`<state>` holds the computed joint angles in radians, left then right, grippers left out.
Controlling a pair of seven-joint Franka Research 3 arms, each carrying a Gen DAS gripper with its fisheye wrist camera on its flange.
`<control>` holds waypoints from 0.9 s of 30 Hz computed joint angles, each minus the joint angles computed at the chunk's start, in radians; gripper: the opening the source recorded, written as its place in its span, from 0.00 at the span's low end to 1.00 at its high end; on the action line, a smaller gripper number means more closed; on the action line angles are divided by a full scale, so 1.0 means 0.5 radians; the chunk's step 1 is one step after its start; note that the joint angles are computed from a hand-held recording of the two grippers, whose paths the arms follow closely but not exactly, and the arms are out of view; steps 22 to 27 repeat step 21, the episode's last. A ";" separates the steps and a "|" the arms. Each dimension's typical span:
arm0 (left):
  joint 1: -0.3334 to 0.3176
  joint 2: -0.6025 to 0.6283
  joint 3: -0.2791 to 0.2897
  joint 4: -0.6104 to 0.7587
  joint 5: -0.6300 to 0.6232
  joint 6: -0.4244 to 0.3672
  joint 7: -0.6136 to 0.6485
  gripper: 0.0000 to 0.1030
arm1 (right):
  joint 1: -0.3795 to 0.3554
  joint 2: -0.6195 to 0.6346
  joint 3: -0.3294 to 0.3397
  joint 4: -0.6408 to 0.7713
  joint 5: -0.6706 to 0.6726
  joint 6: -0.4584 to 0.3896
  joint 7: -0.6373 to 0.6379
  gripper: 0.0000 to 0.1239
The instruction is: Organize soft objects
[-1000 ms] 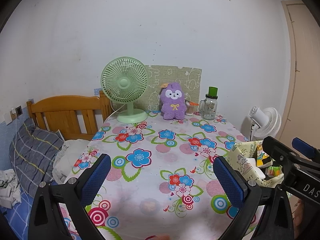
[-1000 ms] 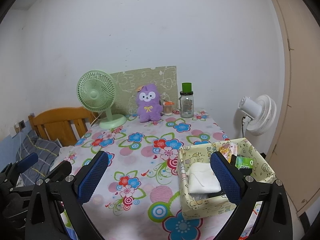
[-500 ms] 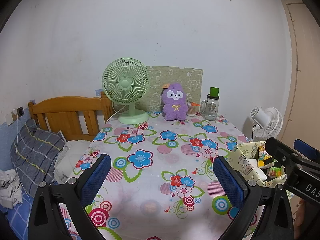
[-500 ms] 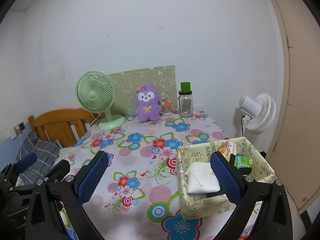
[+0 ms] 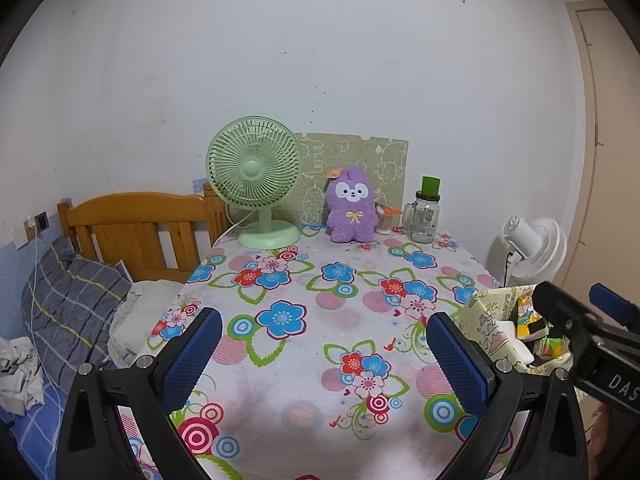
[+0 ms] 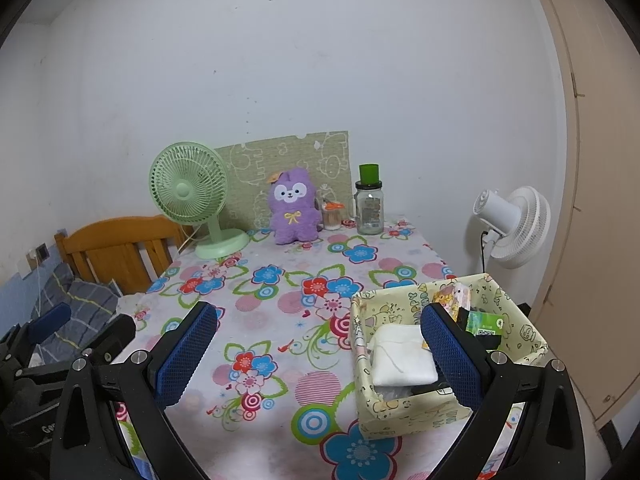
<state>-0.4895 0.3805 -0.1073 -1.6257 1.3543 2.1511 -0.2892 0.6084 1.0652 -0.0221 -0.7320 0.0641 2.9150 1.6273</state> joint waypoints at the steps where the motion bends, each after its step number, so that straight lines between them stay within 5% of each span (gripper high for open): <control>1: -0.002 0.000 0.001 0.001 0.002 -0.007 0.002 1.00 | 0.002 0.000 -0.002 -0.001 -0.001 -0.003 0.001 0.83; 27: -0.007 0.007 0.004 0.009 0.005 -0.016 0.008 1.00 | 0.002 -0.014 0.001 -0.023 0.006 0.007 -0.003 0.83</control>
